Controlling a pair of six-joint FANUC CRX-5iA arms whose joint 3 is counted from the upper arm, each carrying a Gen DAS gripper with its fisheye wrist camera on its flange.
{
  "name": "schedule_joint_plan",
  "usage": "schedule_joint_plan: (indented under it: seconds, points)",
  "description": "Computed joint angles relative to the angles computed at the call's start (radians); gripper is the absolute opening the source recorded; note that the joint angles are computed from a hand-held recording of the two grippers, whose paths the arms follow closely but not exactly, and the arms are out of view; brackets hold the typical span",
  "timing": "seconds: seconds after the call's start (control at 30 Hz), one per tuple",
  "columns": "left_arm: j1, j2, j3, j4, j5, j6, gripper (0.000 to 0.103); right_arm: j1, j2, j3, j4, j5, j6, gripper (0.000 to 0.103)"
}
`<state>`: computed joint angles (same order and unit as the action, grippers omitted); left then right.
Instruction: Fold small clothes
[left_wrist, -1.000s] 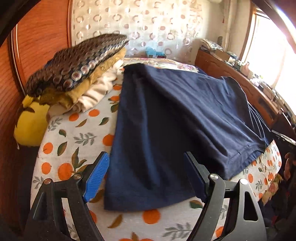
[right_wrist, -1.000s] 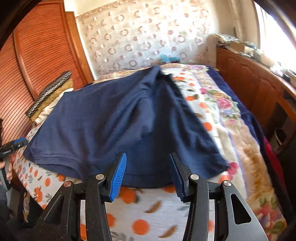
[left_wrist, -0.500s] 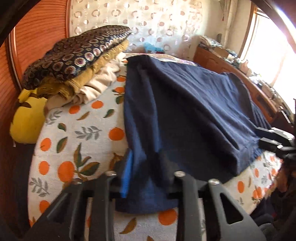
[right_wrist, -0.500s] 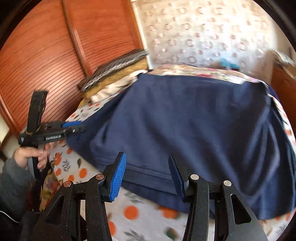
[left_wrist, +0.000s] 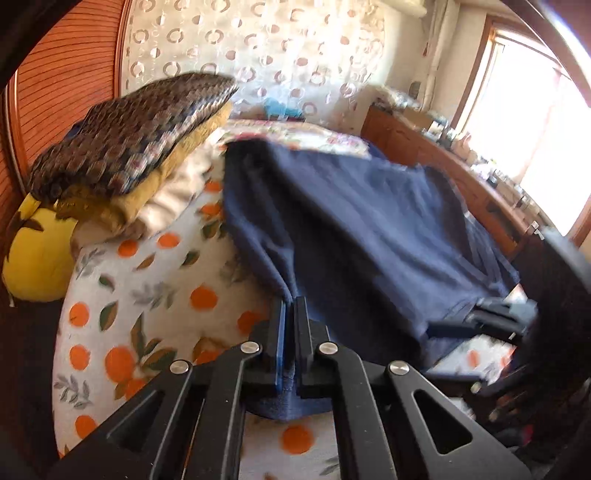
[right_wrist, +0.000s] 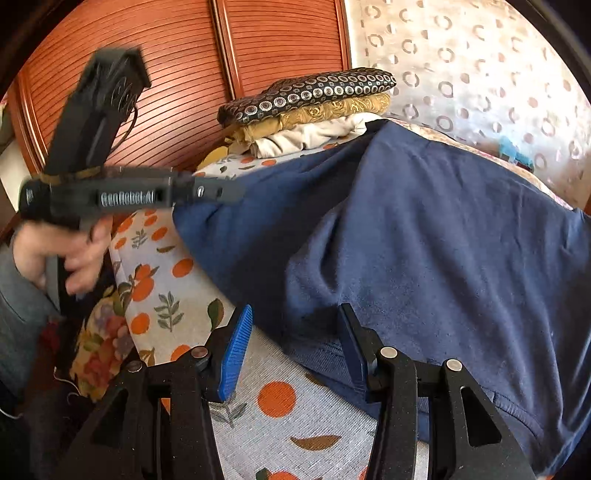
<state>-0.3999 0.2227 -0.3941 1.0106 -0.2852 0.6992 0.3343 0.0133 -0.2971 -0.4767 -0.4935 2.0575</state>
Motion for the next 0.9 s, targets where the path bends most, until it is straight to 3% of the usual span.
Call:
schedule_joint_plan:
  seconds: [0.07, 0.13, 0.4, 0.6, 0.83, 0.9]
  points:
    - [-0.029, -0.005, 0.006, 0.073, 0.014, -0.068, 0.005, -0.035, -0.011, 0.005, -0.057, -0.025, 0.013, 0.049]
    - [-0.049, 0.004, 0.039, 0.074, 0.010, -0.083, 0.005, -0.051, -0.045, -0.039, 0.003, 0.014, -0.053, 0.049]
    - [-0.131, 0.134, 0.328, -0.171, -0.095, 0.055, 0.004, -0.194, -0.187, -0.196, 0.151, 0.122, -0.268, 0.049]
    - [-0.192, 0.304, 0.633, -0.361, -0.255, 0.212, 0.004, -0.364, -0.256, -0.255, 0.121, 0.132, -0.264, 0.049]
    - [-0.261, 0.476, 0.937, -0.414, -0.412, 0.290, 0.003, -0.427, -0.288, -0.316, 0.145, 0.176, -0.301, 0.049]
    - [-0.286, 0.539, 1.041, -0.381, -0.468, 0.284, 0.003, -0.483, -0.307, -0.304, 0.074, 0.132, -0.218, 0.049]
